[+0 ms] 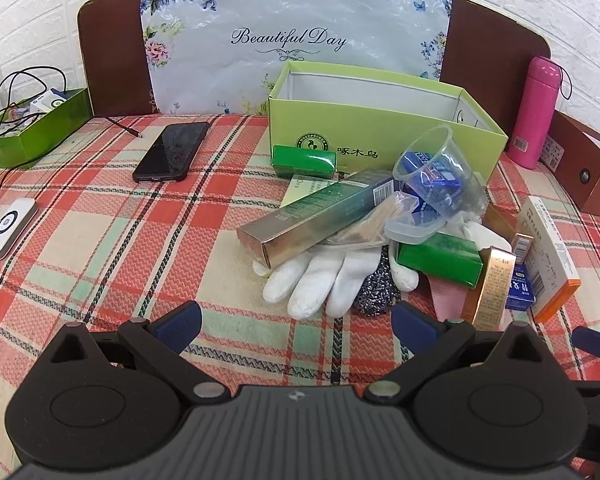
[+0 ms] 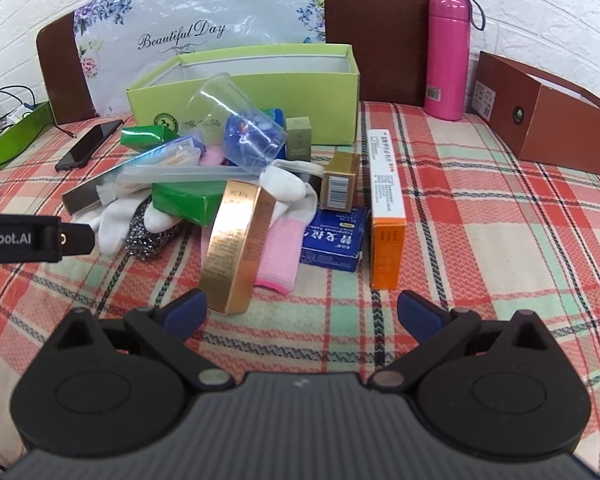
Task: Organize objects
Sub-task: 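Grasp the teal perfume box with left tool while right tool grasps the gold box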
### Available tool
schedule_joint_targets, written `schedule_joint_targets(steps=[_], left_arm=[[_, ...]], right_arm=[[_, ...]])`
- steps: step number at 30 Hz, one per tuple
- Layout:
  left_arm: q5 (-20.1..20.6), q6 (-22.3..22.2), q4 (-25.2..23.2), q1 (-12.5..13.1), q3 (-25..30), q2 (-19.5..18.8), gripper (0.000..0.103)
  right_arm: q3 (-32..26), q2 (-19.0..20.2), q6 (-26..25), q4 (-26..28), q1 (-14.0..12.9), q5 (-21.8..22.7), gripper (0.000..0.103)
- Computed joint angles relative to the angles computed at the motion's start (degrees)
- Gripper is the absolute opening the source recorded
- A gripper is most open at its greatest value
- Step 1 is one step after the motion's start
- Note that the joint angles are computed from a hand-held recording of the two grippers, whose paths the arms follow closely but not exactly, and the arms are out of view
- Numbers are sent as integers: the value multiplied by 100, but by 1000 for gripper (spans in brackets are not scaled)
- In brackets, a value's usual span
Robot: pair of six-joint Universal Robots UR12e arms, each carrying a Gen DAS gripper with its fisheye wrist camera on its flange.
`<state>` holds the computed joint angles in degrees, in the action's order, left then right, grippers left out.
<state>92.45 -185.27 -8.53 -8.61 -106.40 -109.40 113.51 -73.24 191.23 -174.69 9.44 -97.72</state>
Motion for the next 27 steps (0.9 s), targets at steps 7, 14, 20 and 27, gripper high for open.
schedule_joint_targets(steps=[7,14,20,27], left_arm=[[-682,389,73,262,171,-41,103],[-2171,1517,-510,645,874,-459,103],[-2533,1573,-1197,668,1228,-713,85],[-2677,1450,-1224,612,875,-467,56]], right_arm=[[-102,99,-75,16,-27,311,103],[-272,297,-280,-304,-18,523,103],[-440,455,-385,-131,-23,657,66],[-153,221,-774,-201,-217,1023,26]])
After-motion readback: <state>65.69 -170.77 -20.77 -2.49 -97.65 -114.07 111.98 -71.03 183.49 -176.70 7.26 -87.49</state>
